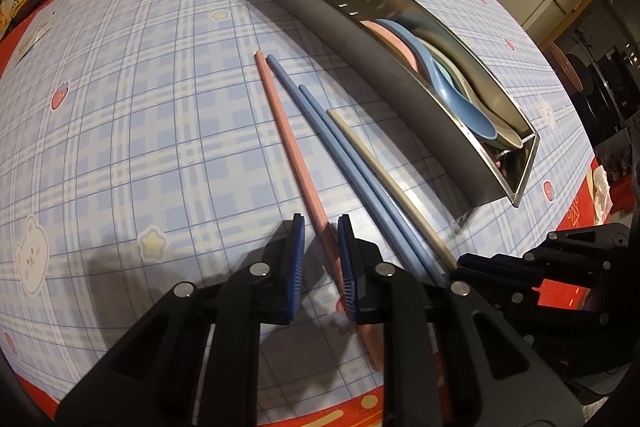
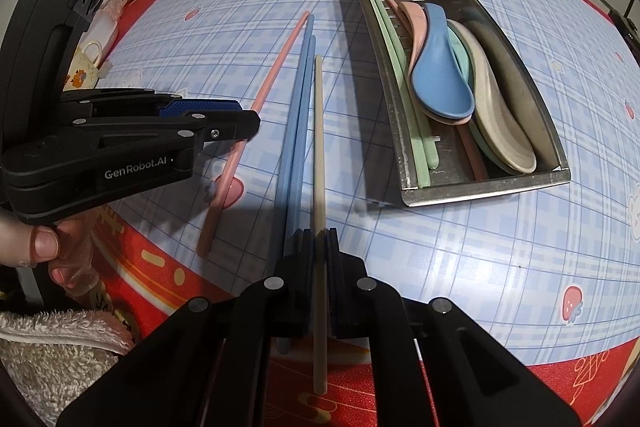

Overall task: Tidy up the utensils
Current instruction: 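Close the left tool on the pink chopstick, then carry the pink chopstick over the tray with the left tool while the right tool carries the cream chopstick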

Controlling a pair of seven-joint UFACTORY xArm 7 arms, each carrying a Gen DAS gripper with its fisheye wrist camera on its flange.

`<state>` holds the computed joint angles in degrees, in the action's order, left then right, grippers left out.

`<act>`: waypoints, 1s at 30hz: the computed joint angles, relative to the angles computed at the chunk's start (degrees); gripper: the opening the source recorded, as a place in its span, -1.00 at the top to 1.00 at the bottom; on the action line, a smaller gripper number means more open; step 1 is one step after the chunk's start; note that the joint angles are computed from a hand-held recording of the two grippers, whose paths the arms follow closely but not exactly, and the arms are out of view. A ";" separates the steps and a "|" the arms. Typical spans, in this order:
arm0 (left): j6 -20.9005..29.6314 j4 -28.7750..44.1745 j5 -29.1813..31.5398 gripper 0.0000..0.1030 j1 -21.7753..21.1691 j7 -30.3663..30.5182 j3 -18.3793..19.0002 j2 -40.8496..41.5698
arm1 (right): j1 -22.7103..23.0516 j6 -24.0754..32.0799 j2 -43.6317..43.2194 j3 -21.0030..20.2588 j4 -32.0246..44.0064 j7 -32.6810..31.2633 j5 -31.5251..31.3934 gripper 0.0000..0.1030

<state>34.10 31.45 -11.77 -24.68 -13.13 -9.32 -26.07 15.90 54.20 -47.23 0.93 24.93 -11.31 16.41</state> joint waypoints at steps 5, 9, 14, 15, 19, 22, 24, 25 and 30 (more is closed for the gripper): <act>0.67 -1.13 -3.04 0.76 -0.70 1.25 2.20 -1.45 | 0.03 0.43 0.15 -0.45 0.15 -0.08 0.33 0.87; 1.91 -2.65 -6.72 0.79 -0.76 2.05 3.88 -3.60 | -0.04 0.89 0.34 -0.51 0.42 -0.05 0.61 0.87; 4.33 -5.04 -8.24 0.80 1.10 0.51 4.85 -7.88 | -0.02 0.75 -0.19 -1.45 0.74 -0.34 1.88 0.87; 4.54 -5.62 -8.46 0.80 1.55 0.08 5.06 -9.09 | 0.07 0.54 -0.53 -1.83 0.84 -0.63 2.39 0.87; 4.89 -6.34 -8.56 0.80 2.75 -0.78 5.67 -12.31 | 0.36 -0.79 -1.66 -2.88 1.49 -1.89 4.13 0.87; 4.68 -5.82 -7.86 0.80 3.23 -1.03 5.38 -13.85 | 0.26 -1.29 -1.50 -3.49 2.38 -2.75 4.81 0.87; 4.48 -5.37 -7.38 0.80 3.21 -1.00 5.18 -14.52 | 0.15 -1.56 -1.43 -3.53 2.92 -3.00 5.13 0.87; 4.36 -5.13 -7.22 0.80 3.09 -0.88 5.14 -14.97 | 0.18 -1.84 -1.04 -3.67 3.24 -3.26 5.38 0.87; 4.17 -3.41 -7.23 0.80 2.85 -1.23 5.27 -15.46 | -0.49 -2.18 -0.50 -4.79 4.51 -4.68 5.93 0.87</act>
